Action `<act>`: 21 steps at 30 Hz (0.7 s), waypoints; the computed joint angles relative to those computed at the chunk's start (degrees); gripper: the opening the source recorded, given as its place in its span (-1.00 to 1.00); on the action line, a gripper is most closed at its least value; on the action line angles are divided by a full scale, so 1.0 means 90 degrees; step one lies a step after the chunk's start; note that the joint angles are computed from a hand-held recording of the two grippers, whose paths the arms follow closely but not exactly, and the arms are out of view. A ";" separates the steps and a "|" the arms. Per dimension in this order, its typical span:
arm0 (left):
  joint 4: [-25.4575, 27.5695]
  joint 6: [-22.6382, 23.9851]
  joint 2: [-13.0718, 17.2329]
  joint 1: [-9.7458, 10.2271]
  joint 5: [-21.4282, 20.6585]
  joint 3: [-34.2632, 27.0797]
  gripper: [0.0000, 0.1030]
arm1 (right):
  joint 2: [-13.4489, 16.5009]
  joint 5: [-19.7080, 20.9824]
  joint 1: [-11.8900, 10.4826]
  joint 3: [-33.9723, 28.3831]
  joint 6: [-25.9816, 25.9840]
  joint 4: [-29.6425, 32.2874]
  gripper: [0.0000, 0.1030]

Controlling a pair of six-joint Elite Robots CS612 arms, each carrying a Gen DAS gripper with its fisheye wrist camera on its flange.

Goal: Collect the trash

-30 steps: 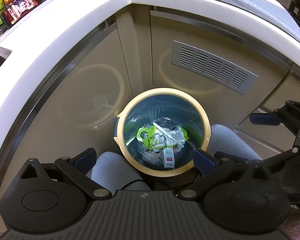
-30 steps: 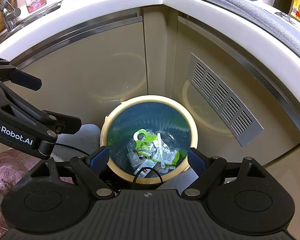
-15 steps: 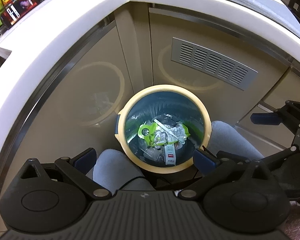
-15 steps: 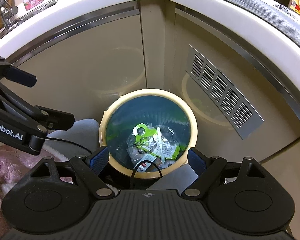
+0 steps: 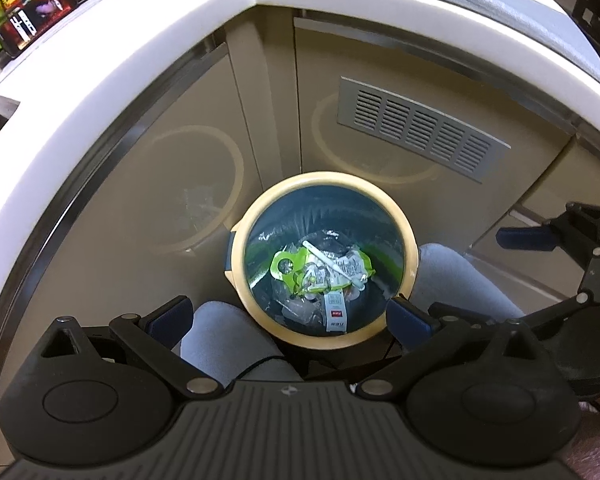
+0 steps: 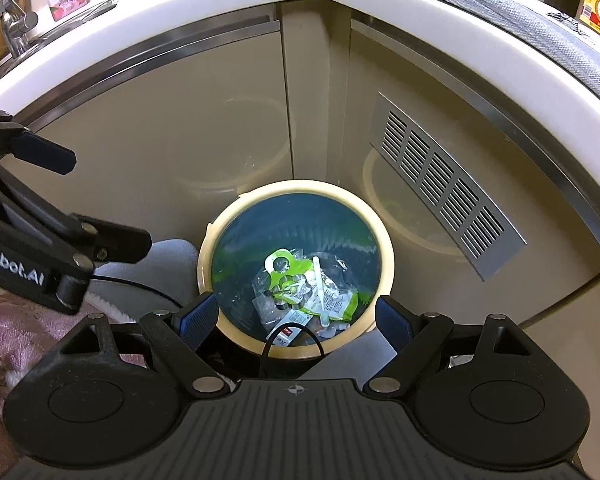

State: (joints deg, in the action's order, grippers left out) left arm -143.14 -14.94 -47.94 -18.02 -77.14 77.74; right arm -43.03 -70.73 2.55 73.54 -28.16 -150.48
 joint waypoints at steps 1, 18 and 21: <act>-0.0039 -0.0007 -0.0001 0.0004 0.0007 0.0004 0.99 | -0.0001 -0.0007 0.0001 0.0003 -0.0001 -0.0013 0.69; -0.0006 0.0149 0.0094 0.0031 0.0023 -0.0118 0.99 | 0.0076 -0.0125 0.0050 -0.0159 -0.0007 0.0163 0.69; -0.0018 0.0236 0.0119 0.0015 0.0097 -0.0140 0.99 | 0.0106 -0.0124 0.0053 -0.0216 0.0018 0.0212 0.69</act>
State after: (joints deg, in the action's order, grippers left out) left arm -143.30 -12.81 -46.87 -17.89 -76.27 76.48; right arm -42.08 -71.84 3.03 71.59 -27.99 -148.57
